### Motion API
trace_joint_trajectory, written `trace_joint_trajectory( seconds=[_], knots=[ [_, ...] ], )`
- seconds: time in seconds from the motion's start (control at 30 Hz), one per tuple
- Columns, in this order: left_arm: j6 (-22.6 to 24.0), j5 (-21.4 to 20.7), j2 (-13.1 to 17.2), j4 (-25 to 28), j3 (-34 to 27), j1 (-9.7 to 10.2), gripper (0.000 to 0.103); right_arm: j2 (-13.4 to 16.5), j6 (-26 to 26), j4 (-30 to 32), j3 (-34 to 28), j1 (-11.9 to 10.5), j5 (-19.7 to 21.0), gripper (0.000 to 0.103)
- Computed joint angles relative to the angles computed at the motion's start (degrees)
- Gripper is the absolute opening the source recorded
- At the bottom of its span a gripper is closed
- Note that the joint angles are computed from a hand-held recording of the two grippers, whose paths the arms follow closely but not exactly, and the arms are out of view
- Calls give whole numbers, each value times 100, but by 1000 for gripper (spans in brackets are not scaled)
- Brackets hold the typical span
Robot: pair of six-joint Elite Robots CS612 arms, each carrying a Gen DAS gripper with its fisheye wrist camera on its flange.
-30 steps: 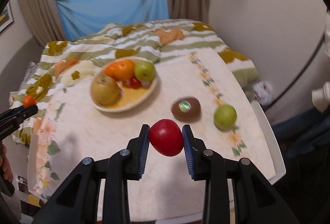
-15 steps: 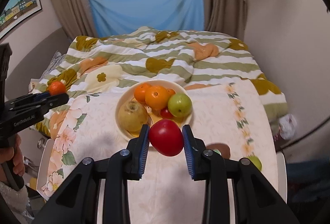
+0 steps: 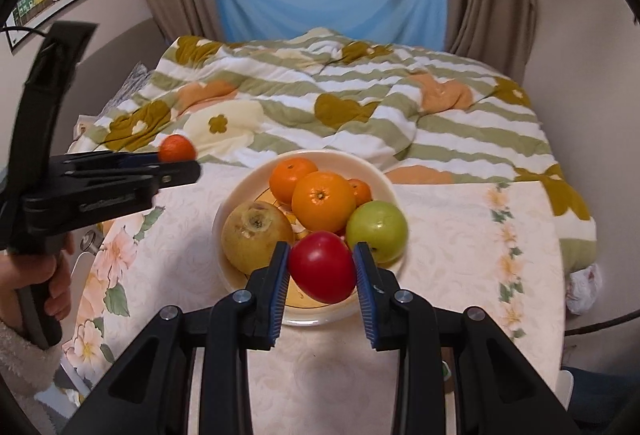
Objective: Organize fruits
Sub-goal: 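Carry the small orange into the white bowl and open the left tool while the right carries the red fruit, then lower the red fruit into the white bowl and open the right tool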
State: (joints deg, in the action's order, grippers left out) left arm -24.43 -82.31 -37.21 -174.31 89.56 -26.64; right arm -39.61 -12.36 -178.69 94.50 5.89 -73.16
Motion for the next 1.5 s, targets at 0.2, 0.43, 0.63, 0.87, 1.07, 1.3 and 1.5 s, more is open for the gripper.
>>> trace_joint_trajectory(
  seconds=[0.2, 0.43, 0.63, 0.87, 1.07, 1.3, 1.5],
  knots=[
    [155, -261, 227, 374, -368, 66, 42, 93, 95, 222, -120, -9, 65, 30],
    [472, -340, 419, 746, -705, 77, 42, 186, 385, 365, -207, -24, 30, 30],
    [486, -330, 471, 677, -767, 85, 103, 219, 540, 374, -222, -43, -27, 30],
    [435, -236, 334, 553, -645, 92, 103, 180, 619, 365, -174, -74, -46, 30],
    [303, 50, 87, 490, -342, 57, 103, 144, 581, 305, -159, -84, 10, 30],
    [46, 428, -243, 335, 170, 9, 103, 189, 87, 93, -213, -72, 320, 30],
    [-294, 500, -422, 202, 551, 10, 103, 323, -322, 20, -317, -19, 448, 30]
  ],
)
